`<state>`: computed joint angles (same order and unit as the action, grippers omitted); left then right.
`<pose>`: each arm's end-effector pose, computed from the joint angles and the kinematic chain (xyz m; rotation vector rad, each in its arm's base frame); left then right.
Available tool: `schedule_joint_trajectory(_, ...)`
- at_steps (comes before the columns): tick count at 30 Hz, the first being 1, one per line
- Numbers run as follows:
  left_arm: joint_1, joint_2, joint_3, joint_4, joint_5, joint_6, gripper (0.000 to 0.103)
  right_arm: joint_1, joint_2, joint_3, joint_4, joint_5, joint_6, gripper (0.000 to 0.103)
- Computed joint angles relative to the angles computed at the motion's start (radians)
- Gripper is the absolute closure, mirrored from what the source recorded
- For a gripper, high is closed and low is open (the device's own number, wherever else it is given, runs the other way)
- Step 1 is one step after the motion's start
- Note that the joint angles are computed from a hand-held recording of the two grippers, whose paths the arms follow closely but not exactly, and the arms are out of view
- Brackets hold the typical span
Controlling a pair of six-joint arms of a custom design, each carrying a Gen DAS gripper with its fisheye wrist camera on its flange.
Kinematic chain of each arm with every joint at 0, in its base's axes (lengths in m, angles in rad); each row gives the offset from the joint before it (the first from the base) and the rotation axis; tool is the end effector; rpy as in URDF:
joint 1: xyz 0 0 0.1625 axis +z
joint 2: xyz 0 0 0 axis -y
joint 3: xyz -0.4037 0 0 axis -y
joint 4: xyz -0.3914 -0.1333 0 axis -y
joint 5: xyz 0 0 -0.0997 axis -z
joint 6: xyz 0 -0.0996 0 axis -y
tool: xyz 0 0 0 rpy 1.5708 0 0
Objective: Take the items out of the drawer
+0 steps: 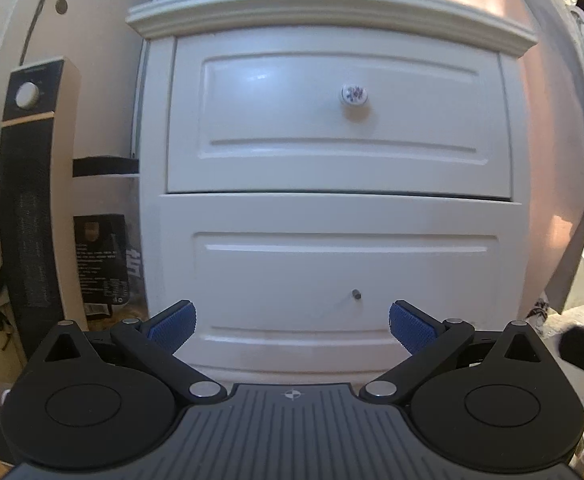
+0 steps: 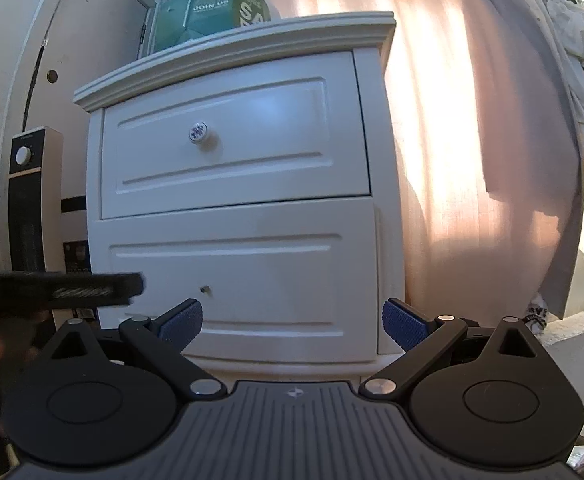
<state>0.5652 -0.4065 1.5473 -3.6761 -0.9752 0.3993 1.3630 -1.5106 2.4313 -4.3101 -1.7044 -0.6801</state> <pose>-0.4548 -0.5125 0.0013 1.2987 2.1512 -1.4668 0.0489 -0.3500 0.3748 0.2360 -1.5567 1.7746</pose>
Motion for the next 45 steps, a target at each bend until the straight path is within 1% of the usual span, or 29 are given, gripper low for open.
schedule_joint_trajectory(2, -0.006, -0.038, 0.065, -0.021, -0.017, 0.009, 0.000, 0.018, -0.001, -0.007, 0.022, -0.019, 0.002, 0.000)
schedule_joint_trajectory(3, -0.021, -0.040, 0.085, -0.036, -0.015, 0.005, 0.000, 0.034, 0.001, -0.014, 0.035, -0.047, 0.002, 0.000)
schedule_joint_trajectory(4, -0.019, -0.068, 0.133, -0.066, -0.018, 0.008, 0.000, 0.048, 0.003, -0.020, 0.046, -0.070, 0.002, 0.000)
schedule_joint_trajectory(5, -0.016, -0.098, 0.183, -0.093, -0.020, 0.006, 0.000, 0.055, 0.006, -0.021, 0.048, -0.077, 0.000, 0.000)
schedule_joint_trajectory(9, 0.012, -0.221, 0.345, -0.146, -0.050, -0.009, 0.000, 0.092, 0.036, -0.028, 0.026, -0.103, -0.033, 0.000)
schedule_joint_trajectory(11, 0.043, -0.283, 0.404, -0.156, -0.086, 0.011, 0.000, 0.113, 0.048, -0.029, 0.022, -0.119, -0.046, 0.000)
schedule_joint_trajectory(13, 0.066, -0.333, 0.452, -0.166, -0.095, 0.041, 0.000, 0.134, 0.052, -0.030, 0.031, -0.136, -0.044, 0.000)
schedule_joint_trajectory(16, 0.071, -0.363, 0.492, -0.163, -0.101, 0.037, 0.000, 0.150, 0.055, -0.029, 0.023, -0.148, -0.045, 0.000)
schedule_joint_trajectory(17, 0.077, -0.351, 0.474, -0.157, -0.106, 0.038, 0.000, 0.155, 0.058, -0.030, 0.014, -0.152, -0.051, 0.000)
schedule_joint_trajectory(19, 0.083, -0.359, 0.483, -0.162, -0.112, 0.044, 0.000, 0.160, 0.057, -0.030, 0.010, -0.157, -0.058, 0.000)
schedule_joint_trajectory(23, 0.077, -0.372, 0.503, -0.169, -0.122, 0.038, 0.000, 0.162, 0.056, -0.027, 0.006, -0.161, -0.068, 0.000)
schedule_joint_trajectory(25, 0.035, -0.425, 0.602, -0.211, -0.090, 0.012, 0.000, 0.164, 0.055, -0.026, 0.005, -0.164, -0.069, 0.000)
schedule_joint_trajectory(28, 0.083, -0.516, 0.676, -0.211, -0.138, 0.046, 0.000, 0.167, 0.055, -0.026, -0.002, -0.166, -0.076, 0.000)
schedule_joint_trajectory(31, 0.114, -0.574, 0.721, -0.203, -0.165, 0.057, 0.000, 0.168, 0.055, -0.026, -0.006, -0.165, -0.080, 0.000)
schedule_joint_trajectory(33, 0.151, -0.630, 0.761, -0.193, -0.201, 0.076, 0.000, 0.167, 0.055, -0.025, -0.009, -0.163, -0.081, 0.000)
schedule_joint_trajectory(36, 0.174, -0.657, 0.787, -0.198, -0.220, 0.092, 0.000, 0.166, 0.055, -0.022, -0.014, -0.161, -0.082, 0.000)
schedule_joint_trajectory(37, 0.171, -0.651, 0.779, -0.193, -0.218, 0.087, 0.000, 0.166, 0.055, -0.022, -0.015, -0.162, -0.082, 0.000)
schedule_joint_trajectory(39, 0.195, -0.683, 0.780, -0.160, -0.243, 0.093, 0.000, 0.166, 0.053, -0.021, -0.015, -0.161, -0.082, 0.000)
schedule_joint_trajectory(43, 0.194, -0.684, 0.781, -0.161, -0.244, 0.093, 0.000, 0.163, 0.053, -0.021, -0.018, -0.158, -0.083, 0.000)
schedule_joint_trajectory(44, 0.167, -0.661, 0.777, -0.167, -0.224, 0.075, 0.000, 0.163, 0.053, -0.021, -0.017, -0.159, -0.082, 0.000)
schedule_joint_trajectory(45, 0.180, -0.679, 0.796, -0.181, -0.234, 0.087, 0.000, 0.163, 0.053, -0.021, -0.015, -0.158, -0.080, 0.000)
